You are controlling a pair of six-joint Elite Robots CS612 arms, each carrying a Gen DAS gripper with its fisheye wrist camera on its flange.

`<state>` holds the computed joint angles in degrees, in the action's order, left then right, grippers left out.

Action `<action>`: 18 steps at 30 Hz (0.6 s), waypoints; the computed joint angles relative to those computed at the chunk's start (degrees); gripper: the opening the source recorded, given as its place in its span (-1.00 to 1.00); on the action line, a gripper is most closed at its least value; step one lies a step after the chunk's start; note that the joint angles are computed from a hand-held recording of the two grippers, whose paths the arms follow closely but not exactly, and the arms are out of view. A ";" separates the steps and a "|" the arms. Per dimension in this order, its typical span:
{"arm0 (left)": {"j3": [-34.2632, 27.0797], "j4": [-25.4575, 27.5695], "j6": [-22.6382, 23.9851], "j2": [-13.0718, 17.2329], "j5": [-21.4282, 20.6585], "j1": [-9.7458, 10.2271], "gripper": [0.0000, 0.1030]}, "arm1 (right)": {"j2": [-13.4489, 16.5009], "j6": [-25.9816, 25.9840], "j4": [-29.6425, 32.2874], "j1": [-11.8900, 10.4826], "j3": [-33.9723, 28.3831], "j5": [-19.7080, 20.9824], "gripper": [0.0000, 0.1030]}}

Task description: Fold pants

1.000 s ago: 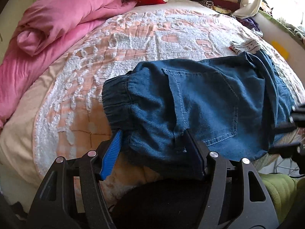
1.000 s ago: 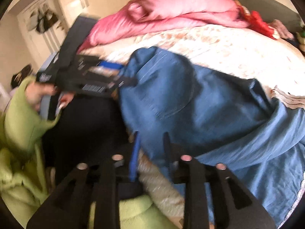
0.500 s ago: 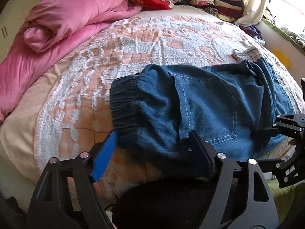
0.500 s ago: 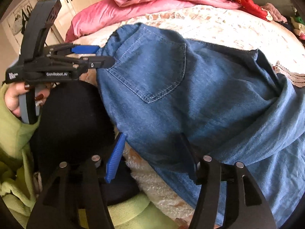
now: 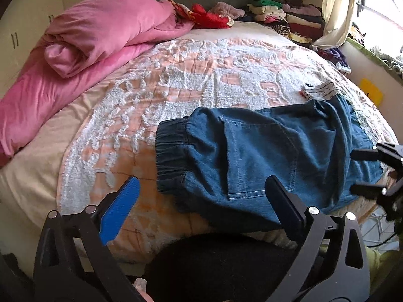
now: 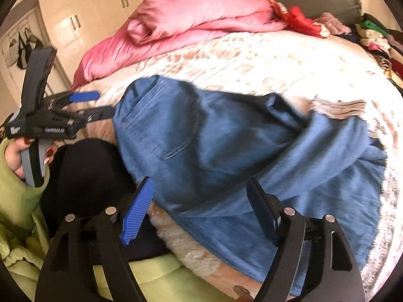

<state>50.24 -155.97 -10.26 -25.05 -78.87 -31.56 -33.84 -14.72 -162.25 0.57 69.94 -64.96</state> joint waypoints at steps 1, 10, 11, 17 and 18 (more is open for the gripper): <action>0.00 -0.12 0.13 -0.06 -0.13 -0.12 0.81 | -0.19 0.80 -0.98 -0.28 0.25 -0.30 0.46; -1.40 -1.22 1.25 0.34 -3.11 -1.01 0.81 | -1.45 5.89 -7.57 -2.16 2.40 -4.31 0.46; -2.13 -0.67 1.65 0.65 -3.91 -1.17 0.81 | -1.51 6.41 -7.91 -2.34 2.39 -5.05 0.46; -6.31 2.76 2.34 2.67 -9.10 -1.78 0.81 | -0.68 8.59 -7.25 -2.82 -0.50 -8.92 0.46; -7.15 3.47 2.48 3.10 -10.05 -1.90 0.81 | -0.38 8.72 -6.70 -2.88 -1.31 -9.24 0.46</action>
